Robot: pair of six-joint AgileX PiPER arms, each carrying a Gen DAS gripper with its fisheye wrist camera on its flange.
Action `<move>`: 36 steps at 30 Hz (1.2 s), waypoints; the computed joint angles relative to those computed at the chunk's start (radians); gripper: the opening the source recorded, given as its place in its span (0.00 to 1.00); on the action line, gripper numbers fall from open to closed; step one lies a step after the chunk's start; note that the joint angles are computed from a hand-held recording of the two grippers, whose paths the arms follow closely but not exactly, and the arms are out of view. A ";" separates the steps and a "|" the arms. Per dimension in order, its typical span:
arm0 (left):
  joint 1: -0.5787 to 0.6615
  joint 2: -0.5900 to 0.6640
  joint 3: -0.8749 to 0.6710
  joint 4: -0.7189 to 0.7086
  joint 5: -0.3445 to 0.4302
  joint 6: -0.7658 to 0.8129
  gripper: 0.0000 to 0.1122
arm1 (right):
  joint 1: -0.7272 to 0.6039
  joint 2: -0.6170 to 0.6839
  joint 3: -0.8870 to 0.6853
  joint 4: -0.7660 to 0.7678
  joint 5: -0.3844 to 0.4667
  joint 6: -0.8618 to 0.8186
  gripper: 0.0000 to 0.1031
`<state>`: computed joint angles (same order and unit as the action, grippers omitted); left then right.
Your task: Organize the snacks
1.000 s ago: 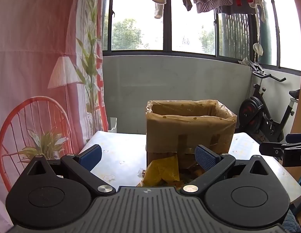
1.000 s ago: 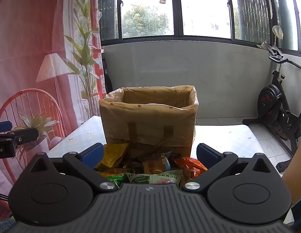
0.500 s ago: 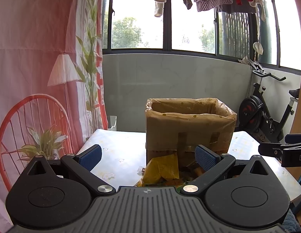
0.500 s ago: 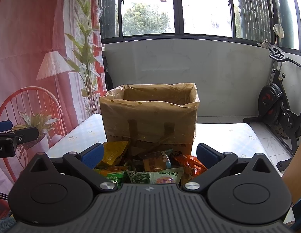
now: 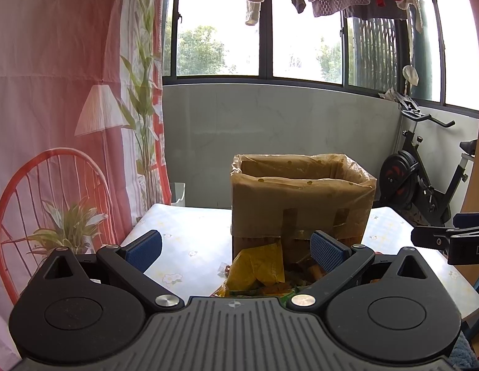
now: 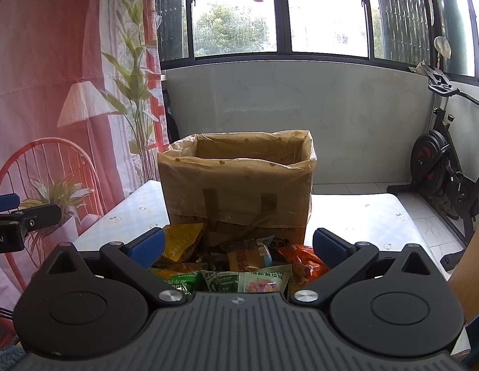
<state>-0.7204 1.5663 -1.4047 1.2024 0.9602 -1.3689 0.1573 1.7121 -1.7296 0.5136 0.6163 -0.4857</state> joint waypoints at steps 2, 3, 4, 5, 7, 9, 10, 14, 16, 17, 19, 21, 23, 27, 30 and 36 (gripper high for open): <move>0.000 0.000 0.000 0.000 0.000 0.000 0.92 | 0.000 0.000 0.001 0.001 -0.001 -0.001 1.00; 0.001 0.000 -0.001 -0.001 0.000 0.001 0.92 | 0.000 0.000 -0.001 0.000 0.001 0.000 1.00; 0.001 0.000 -0.001 -0.001 0.000 0.001 0.92 | 0.000 0.001 0.000 0.000 0.000 0.000 1.00; 0.001 0.000 -0.001 -0.002 -0.001 0.002 0.92 | 0.000 0.001 0.000 0.000 0.000 0.000 1.00; 0.002 0.000 -0.002 -0.004 -0.001 0.003 0.92 | 0.000 0.001 0.000 -0.001 0.000 0.002 1.00; -0.003 0.000 0.013 0.008 -0.001 -0.019 0.92 | -0.001 0.001 -0.002 -0.001 0.002 0.001 1.00; 0.010 0.005 0.034 0.032 -0.023 -0.048 0.92 | -0.001 0.001 -0.002 -0.001 0.002 0.002 1.00; 0.019 0.003 0.040 0.030 -0.035 -0.061 0.92 | -0.003 0.001 0.001 0.012 -0.001 -0.006 1.00; 0.027 0.003 0.040 0.047 -0.040 -0.068 0.92 | -0.012 0.005 0.007 0.060 -0.002 -0.041 1.00; 0.034 0.006 0.036 0.060 -0.040 -0.077 0.92 | -0.019 0.008 0.014 0.103 -0.009 -0.077 1.00; 0.048 0.005 0.046 0.095 -0.050 -0.121 0.92 | -0.024 0.008 0.035 0.155 -0.044 -0.138 1.00; 0.069 0.001 0.068 0.147 -0.079 -0.201 0.92 | -0.021 0.002 0.083 0.228 -0.127 -0.238 1.00; 0.103 0.001 0.081 0.194 -0.138 -0.317 0.92 | -0.021 0.005 0.123 0.340 -0.188 -0.374 1.00; 0.157 0.033 0.027 0.093 -0.163 -0.201 0.92 | -0.027 0.063 0.073 0.396 -0.158 -0.411 1.00; 0.176 0.059 0.037 0.160 -0.154 -0.169 0.92 | -0.003 0.096 0.054 0.330 -0.201 -0.351 1.00; 0.230 0.113 0.035 0.121 -0.263 -0.180 0.92 | -0.004 0.177 0.030 0.338 -0.185 -0.328 1.00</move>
